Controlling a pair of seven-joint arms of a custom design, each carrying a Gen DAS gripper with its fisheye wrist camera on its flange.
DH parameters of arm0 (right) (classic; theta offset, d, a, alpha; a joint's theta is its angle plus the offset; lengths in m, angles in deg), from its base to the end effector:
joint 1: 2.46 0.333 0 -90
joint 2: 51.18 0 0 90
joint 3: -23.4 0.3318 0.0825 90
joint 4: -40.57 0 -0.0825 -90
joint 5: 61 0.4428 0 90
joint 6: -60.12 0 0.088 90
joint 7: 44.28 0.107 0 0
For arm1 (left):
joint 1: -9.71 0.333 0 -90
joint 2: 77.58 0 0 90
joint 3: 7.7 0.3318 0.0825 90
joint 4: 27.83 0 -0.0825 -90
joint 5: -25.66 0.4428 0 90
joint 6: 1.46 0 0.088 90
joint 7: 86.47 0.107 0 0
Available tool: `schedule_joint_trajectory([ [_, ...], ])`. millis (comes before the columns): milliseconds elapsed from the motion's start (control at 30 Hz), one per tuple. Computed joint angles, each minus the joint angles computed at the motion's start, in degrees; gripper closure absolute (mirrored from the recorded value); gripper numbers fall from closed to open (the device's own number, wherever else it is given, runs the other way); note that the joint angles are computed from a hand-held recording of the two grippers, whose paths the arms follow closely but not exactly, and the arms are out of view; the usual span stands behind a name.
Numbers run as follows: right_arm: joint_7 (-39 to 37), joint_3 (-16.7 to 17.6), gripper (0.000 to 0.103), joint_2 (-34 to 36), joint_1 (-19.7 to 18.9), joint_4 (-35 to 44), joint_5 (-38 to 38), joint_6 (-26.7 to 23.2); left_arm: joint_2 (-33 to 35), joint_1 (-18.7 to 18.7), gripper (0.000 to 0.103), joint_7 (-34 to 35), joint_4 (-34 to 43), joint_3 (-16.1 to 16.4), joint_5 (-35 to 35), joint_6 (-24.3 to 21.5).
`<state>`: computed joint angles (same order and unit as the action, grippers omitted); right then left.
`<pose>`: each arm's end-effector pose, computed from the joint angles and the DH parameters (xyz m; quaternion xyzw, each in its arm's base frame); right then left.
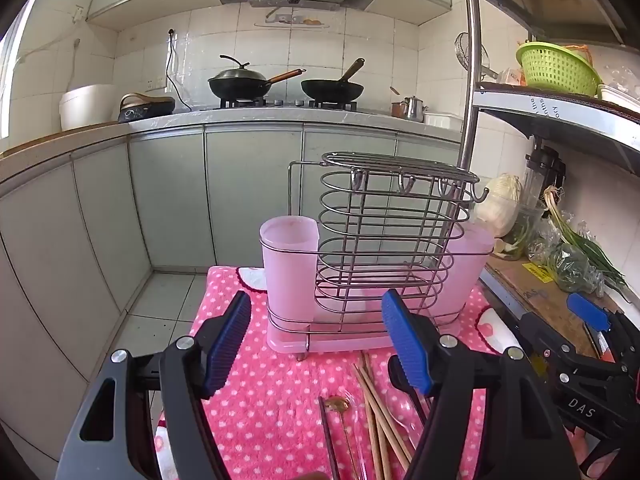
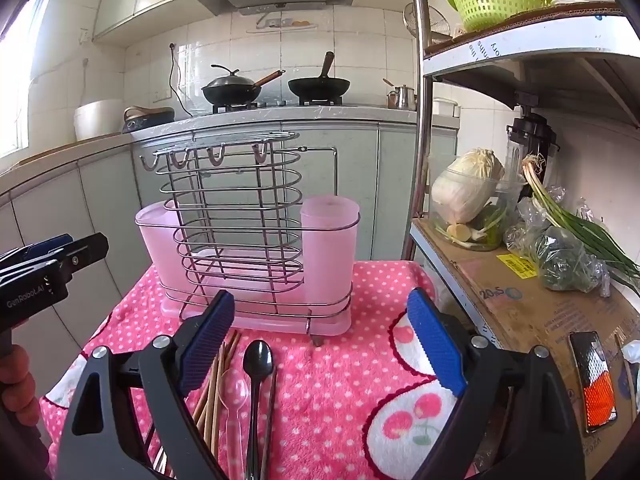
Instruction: Organize utensils
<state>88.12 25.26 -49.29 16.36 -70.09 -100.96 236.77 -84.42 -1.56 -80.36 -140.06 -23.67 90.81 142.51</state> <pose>0.6003 0.2823 0.5832 -0.6774 0.5032 -0.3082 0.4392 0.5504 -0.3002 0.5977 -0.6665 0.5244 -0.3499 0.3979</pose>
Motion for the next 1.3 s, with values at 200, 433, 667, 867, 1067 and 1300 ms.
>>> schedule_joint_trajectory([
  [200,0.7,-0.1,0.014,0.0,0.0,0.0,-0.7,0.2,-0.3,0.1,0.036,-0.3,-0.2,0.1,0.2,0.3],
  [433,0.7,-0.3,0.014,0.2,0.1,0.1,-0.8,0.4,-0.5,0.3,0.036,-0.1,-0.2,-0.2,0.1,0.4],
  [667,2.1,-0.2,0.014,-0.3,0.1,0.1,-2.5,0.3,-0.8,0.2,0.036,-0.2,-0.2,-0.3,0.6,0.3],
  [867,1.8,0.0,0.014,-0.3,-0.2,0.2,-2.2,0.6,-1.0,0.2,0.036,-0.9,-0.3,-0.4,1.1,0.4],
  [1067,3.1,0.2,0.014,-0.5,-0.6,0.3,-3.9,0.8,-1.4,0.4,0.036,-1.6,-0.7,-0.5,1.7,0.8],
  [1300,4.5,0.3,0.014,-0.6,-0.8,0.4,-5.5,1.0,-1.9,0.6,0.036,-2.2,-1.0,-0.8,2.3,0.8],
])
